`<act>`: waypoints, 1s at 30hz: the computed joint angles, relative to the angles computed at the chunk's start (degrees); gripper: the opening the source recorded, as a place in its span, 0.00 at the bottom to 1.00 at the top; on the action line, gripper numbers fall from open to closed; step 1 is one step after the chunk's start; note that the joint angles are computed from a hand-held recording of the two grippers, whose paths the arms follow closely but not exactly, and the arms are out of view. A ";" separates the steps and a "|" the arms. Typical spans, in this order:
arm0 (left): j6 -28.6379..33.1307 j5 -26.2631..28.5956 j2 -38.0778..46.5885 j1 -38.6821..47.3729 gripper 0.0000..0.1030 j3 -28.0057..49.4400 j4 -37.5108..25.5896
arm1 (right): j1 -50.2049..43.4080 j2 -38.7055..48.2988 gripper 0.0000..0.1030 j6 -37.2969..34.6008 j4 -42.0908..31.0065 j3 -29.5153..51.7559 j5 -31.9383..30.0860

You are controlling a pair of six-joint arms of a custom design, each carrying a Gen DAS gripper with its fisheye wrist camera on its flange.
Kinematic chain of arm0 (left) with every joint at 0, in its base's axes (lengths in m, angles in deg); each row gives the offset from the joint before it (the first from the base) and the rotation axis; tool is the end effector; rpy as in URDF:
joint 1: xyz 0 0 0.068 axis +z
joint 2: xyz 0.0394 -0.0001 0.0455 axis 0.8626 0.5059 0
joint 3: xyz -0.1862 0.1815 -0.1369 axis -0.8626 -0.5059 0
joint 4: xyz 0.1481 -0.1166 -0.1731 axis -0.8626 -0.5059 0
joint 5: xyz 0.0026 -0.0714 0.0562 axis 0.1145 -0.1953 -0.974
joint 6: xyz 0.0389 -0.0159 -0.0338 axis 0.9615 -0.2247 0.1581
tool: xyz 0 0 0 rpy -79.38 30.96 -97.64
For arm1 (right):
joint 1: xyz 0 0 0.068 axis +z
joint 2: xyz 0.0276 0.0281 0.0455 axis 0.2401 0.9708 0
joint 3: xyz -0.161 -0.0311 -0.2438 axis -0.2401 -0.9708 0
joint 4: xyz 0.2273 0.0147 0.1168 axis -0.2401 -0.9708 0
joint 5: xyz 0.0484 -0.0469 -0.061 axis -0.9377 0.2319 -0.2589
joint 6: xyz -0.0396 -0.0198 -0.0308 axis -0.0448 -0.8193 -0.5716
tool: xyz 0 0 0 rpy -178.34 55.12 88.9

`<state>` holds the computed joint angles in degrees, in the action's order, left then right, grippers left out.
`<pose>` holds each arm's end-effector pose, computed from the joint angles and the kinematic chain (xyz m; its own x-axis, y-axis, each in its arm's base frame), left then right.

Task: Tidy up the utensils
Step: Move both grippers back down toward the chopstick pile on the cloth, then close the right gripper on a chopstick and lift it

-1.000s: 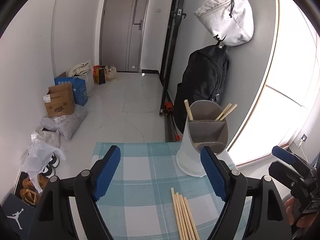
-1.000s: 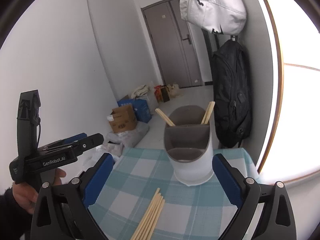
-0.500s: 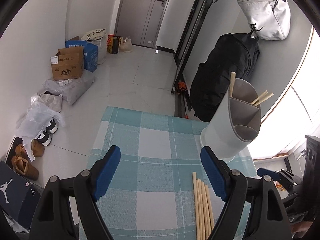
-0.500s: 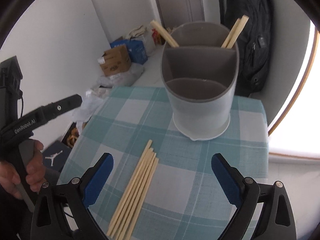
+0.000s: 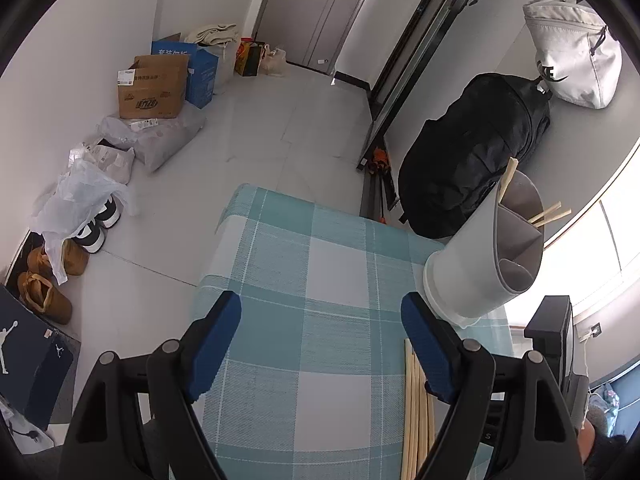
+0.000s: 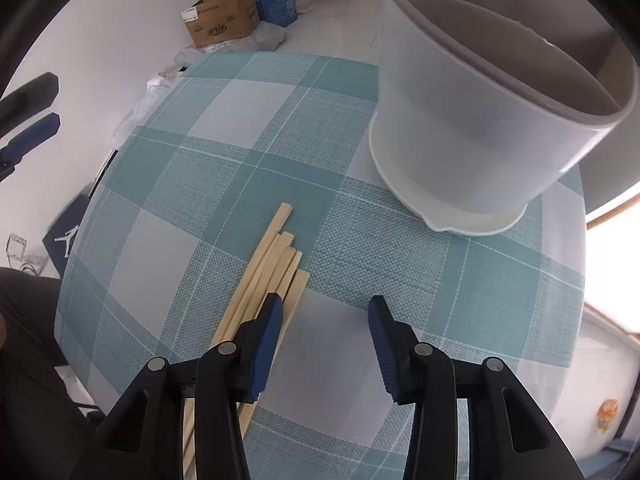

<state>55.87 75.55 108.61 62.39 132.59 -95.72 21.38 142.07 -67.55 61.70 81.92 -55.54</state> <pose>0.2561 -0.0053 0.2184 -0.8219 0.0616 -0.5664 0.3147 0.8778 -0.3613 0.2260 0.0308 0.1620 -0.9562 -0.0747 -0.2830 -0.0911 0.9948 0.0450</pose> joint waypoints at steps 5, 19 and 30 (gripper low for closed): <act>-0.04 0.52 0.79 0.52 0.77 0.64 -0.66 | 2.93 1.06 0.25 0.99 -1.82 2.43 3.96; 0.75 2.34 1.95 1.78 0.77 2.41 -3.77 | -1.39 3.84 0.16 -1.00 -8.42 6.52 2.65; 1.59 2.52 2.41 2.85 0.76 2.72 -4.75 | 4.15 8.26 0.15 1.09 -10.46 10.15 6.85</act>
